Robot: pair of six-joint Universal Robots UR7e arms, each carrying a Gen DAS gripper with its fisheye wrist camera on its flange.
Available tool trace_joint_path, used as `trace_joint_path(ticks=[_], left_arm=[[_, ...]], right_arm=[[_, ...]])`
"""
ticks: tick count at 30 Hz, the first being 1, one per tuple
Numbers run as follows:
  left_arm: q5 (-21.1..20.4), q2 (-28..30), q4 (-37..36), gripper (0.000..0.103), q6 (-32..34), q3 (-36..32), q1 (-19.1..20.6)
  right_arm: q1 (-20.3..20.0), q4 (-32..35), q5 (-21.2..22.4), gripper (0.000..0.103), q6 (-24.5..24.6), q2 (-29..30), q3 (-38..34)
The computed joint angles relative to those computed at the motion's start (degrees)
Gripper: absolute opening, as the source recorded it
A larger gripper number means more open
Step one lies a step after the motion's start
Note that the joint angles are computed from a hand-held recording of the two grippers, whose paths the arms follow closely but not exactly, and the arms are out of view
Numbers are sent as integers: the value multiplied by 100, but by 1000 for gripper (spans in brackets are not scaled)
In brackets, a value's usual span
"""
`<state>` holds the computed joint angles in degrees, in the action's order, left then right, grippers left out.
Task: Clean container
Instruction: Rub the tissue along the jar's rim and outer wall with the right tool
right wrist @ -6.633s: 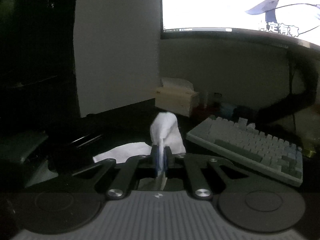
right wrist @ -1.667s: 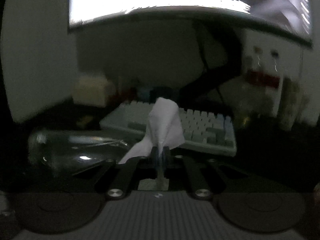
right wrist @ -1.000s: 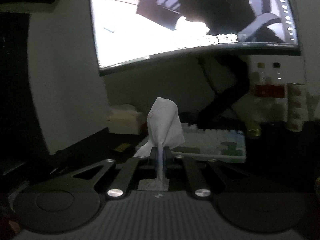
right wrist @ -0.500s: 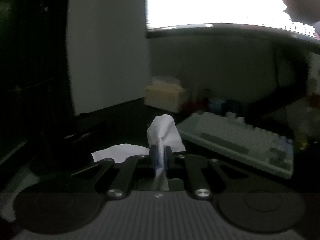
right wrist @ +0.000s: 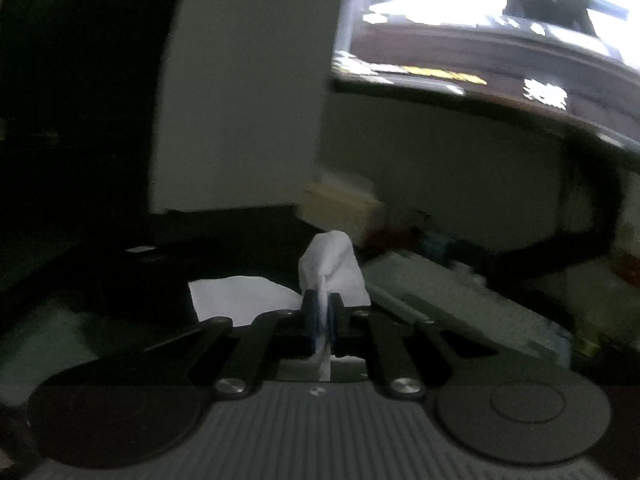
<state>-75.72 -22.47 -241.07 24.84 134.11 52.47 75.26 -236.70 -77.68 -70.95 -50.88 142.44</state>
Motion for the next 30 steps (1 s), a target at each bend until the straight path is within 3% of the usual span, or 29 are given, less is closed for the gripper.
trace_joint_path(ticks=[3,4,6,9,12,14,17,19,25,27,30], left_arm=[[92,35,-43,103,-54,21,-67],[112,35,-47,103,-60,18,-68],[125,37,-68,103,-69,24,-59],[91,24,-110,103,-97,32,-28],[71,6,-117,103,-137,12,2],[72,-12,-94,103,-182,8,4],[88,-17,-68,103,-195,1,-5],[96,-23,-55,103,-201,4,-9],[155,-146,102,103,-365,-70,61],[66,-153,6,103,-429,15,115],[61,-172,-36,103,-543,35,151]], right_arm=[[268,-311,-854,8,445,246,-453],[273,-242,-851,8,496,197,-418],[178,87,-511,8,454,-21,-214],[22,1306,131,8,440,-640,120],[94,1844,230,8,462,-815,101],[222,1682,-28,8,718,-679,-77],[536,737,-948,8,1213,-133,-498],[657,591,-1301,8,1474,-28,-620],[462,1246,-300,8,644,-407,-1],[551,1323,-444,8,777,-371,-142],[844,896,-1207,9,1283,-19,-585]])
